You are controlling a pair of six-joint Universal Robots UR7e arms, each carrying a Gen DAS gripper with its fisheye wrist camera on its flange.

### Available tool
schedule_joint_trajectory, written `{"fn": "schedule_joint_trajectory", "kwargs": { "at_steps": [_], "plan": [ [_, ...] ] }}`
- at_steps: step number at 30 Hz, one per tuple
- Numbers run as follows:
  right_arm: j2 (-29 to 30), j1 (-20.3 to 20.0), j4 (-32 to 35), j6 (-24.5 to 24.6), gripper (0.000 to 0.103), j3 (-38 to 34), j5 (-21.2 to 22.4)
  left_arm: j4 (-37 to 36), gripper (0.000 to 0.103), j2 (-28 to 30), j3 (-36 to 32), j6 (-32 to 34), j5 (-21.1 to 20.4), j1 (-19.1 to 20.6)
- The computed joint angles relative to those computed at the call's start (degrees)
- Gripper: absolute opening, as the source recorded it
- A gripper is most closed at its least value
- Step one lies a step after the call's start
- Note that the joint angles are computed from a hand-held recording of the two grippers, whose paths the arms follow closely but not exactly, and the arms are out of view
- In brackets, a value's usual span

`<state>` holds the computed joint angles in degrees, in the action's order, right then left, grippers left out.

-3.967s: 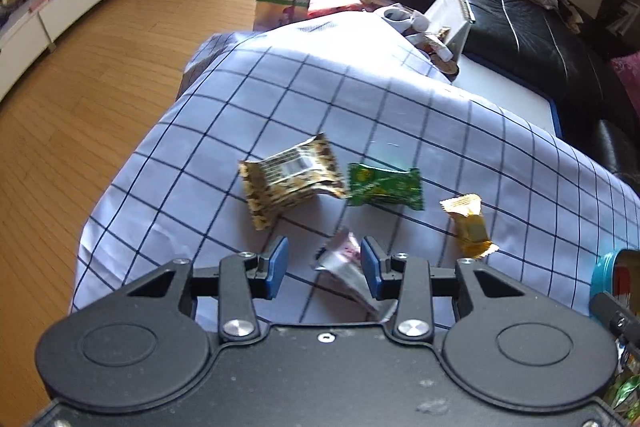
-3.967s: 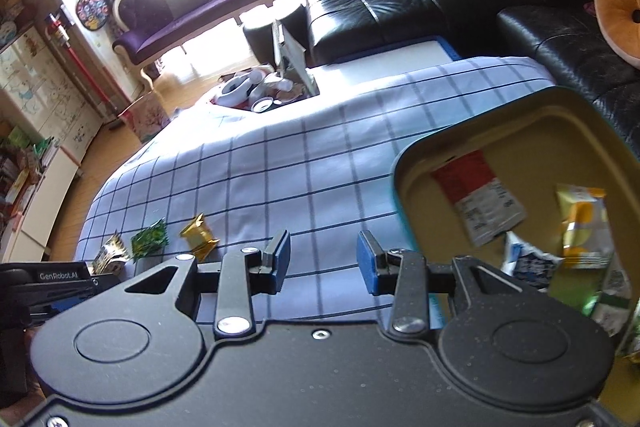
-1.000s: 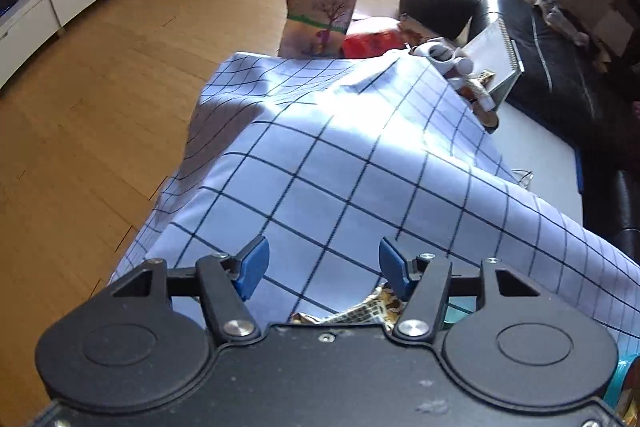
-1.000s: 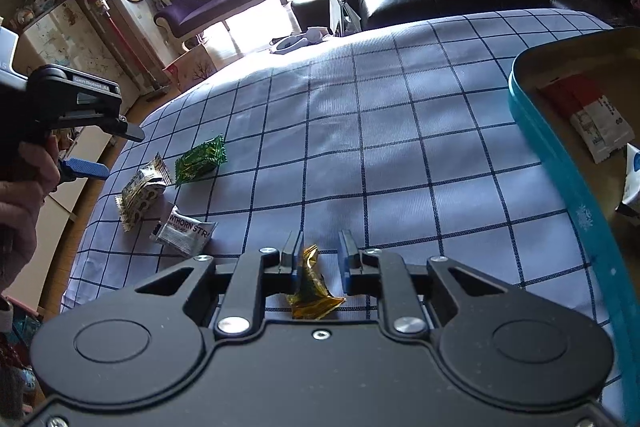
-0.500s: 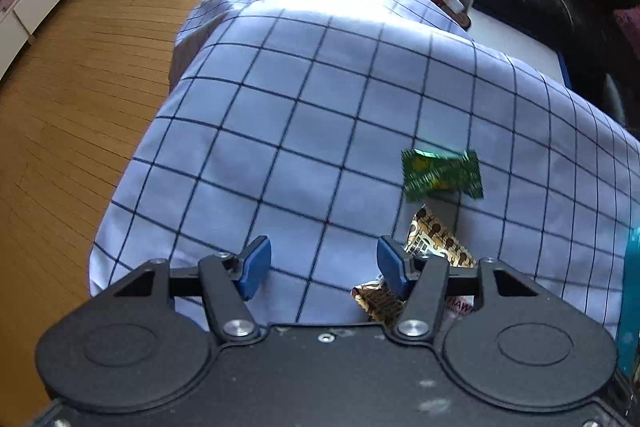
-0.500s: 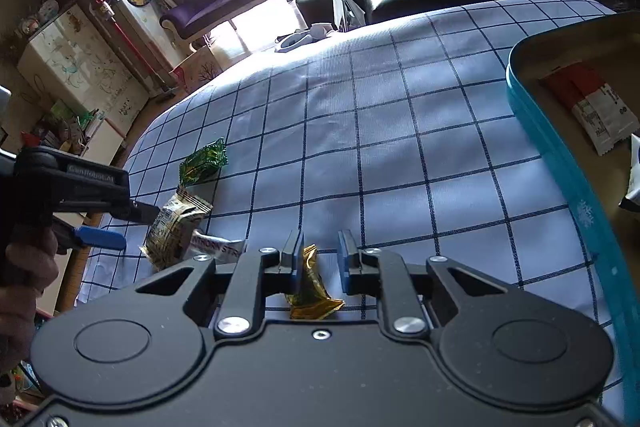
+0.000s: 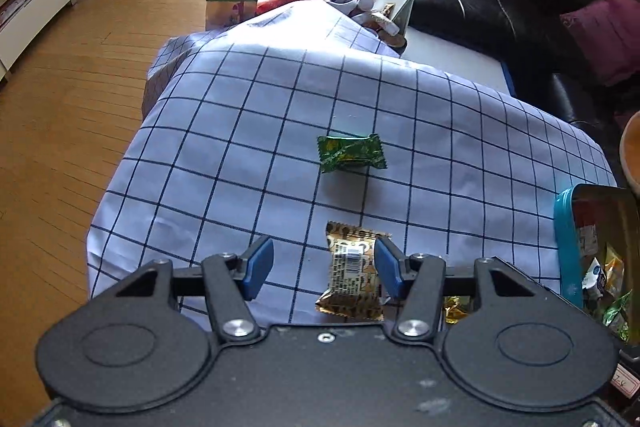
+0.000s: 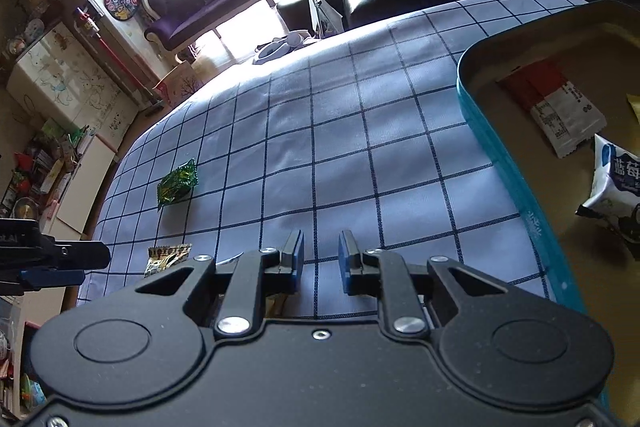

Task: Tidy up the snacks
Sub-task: 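Lift the brown-and-gold packet with the left gripper while the right holds the gold packet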

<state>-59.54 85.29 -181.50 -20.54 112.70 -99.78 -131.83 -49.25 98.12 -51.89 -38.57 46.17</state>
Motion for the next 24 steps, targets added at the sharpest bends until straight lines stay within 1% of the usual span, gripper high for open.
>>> {"fn": "schedule_joint_trajectory", "kwargs": {
  "at_steps": [3, 7, 9, 11, 15, 18, 24],
  "plan": [
    [-0.25, -0.30, 0.96, 0.68, 0.026, -0.29, 0.65, 0.78, 0.056, 2.35, -2.11, 2.13, -0.54, 0.40],
    [-0.30, -0.43, 0.86, 0.61, 0.026, -0.41, 0.53, -1.55, 0.056, 5.28, -3.57, 6.81, -2.23, 1.14],
    [-0.32, -0.52, 1.04, 0.66, 0.026, -0.51, 0.58, -0.38, 0.055, 6.69, -4.55, 6.47, -0.94, 1.34],
    [-0.35, -0.55, 1.15, 0.54, 0.026, -0.63, 0.46, -0.88, 0.055, 7.38, -4.51, 6.06, -0.16, 1.61],
    [-0.25, -0.55, 1.27, 0.55, 0.026, -0.83, 0.34, -3.80, 0.055, 7.38, -3.78, 5.59, -3.13, 3.12],
    [0.01, -0.37, 0.98, 0.47, 0.027, -0.88, -0.08, -7.70, 0.055, 6.79, -2.33, 4.55, -4.38, 3.75],
    [0.74, 0.34, -0.97, -1.14, 0.029, -0.54, -1.58, -12.03, 0.056, 6.94, -1.28, 4.82, -3.92, 3.92]
  ]
}}
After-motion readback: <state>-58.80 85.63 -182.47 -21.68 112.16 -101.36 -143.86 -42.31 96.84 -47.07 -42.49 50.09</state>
